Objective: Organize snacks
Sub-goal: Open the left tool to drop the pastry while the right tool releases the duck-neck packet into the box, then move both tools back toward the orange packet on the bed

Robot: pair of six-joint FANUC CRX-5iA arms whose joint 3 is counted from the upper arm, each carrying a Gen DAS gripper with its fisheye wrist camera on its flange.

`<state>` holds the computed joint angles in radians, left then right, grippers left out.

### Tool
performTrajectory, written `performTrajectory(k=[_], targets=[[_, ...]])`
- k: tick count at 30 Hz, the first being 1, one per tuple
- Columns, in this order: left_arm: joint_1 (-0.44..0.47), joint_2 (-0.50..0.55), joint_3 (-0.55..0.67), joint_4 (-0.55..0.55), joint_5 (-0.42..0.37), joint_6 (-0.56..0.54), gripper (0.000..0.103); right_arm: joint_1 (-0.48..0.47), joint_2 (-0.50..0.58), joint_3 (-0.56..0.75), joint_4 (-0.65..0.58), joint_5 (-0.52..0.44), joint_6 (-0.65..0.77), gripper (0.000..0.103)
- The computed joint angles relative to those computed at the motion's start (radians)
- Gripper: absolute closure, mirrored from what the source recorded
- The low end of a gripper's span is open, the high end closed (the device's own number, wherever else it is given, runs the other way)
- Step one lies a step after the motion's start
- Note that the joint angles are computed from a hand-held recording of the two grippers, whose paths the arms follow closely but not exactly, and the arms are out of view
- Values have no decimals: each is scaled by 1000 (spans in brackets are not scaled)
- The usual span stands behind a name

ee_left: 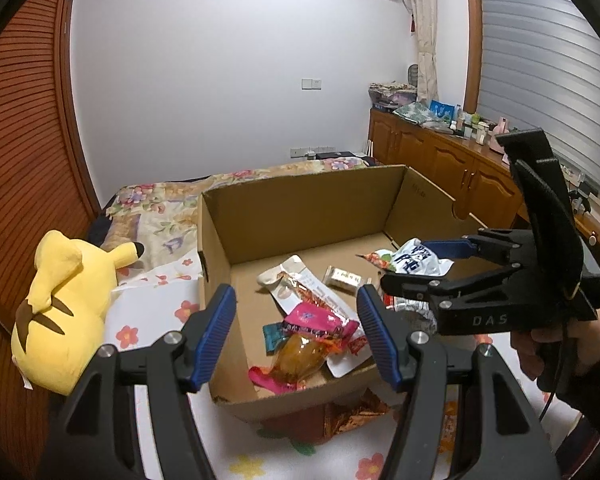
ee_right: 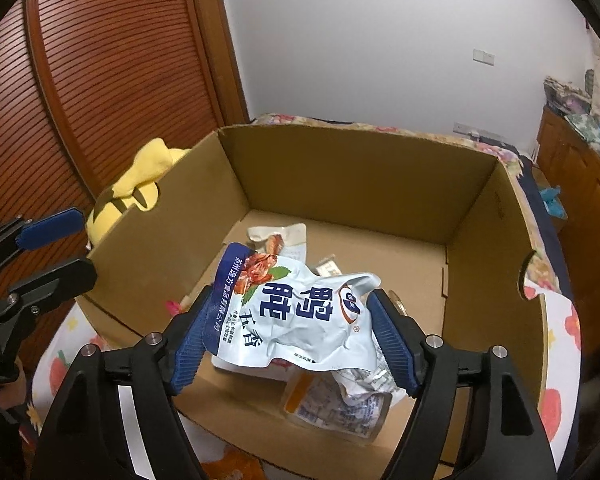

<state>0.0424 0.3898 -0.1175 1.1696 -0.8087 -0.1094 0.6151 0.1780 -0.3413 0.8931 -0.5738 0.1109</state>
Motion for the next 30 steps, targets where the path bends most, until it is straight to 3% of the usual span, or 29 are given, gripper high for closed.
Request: performTrajectory(k=[6,14,22,30], targets=[[11,-34,-54,1,3,-26,40,21,-27,-31,32,-34,-60,13],[38,-105,-162,29,7,-100,40,76,-92,-86,72,-69,-118,13],[83,-179,-275,56,-29,-187,38,206,-199,-203,141,-128,-195,13],[117,-219,-376,61,-32,-261,30,292,-187,-269,119,-136,-234,13]])
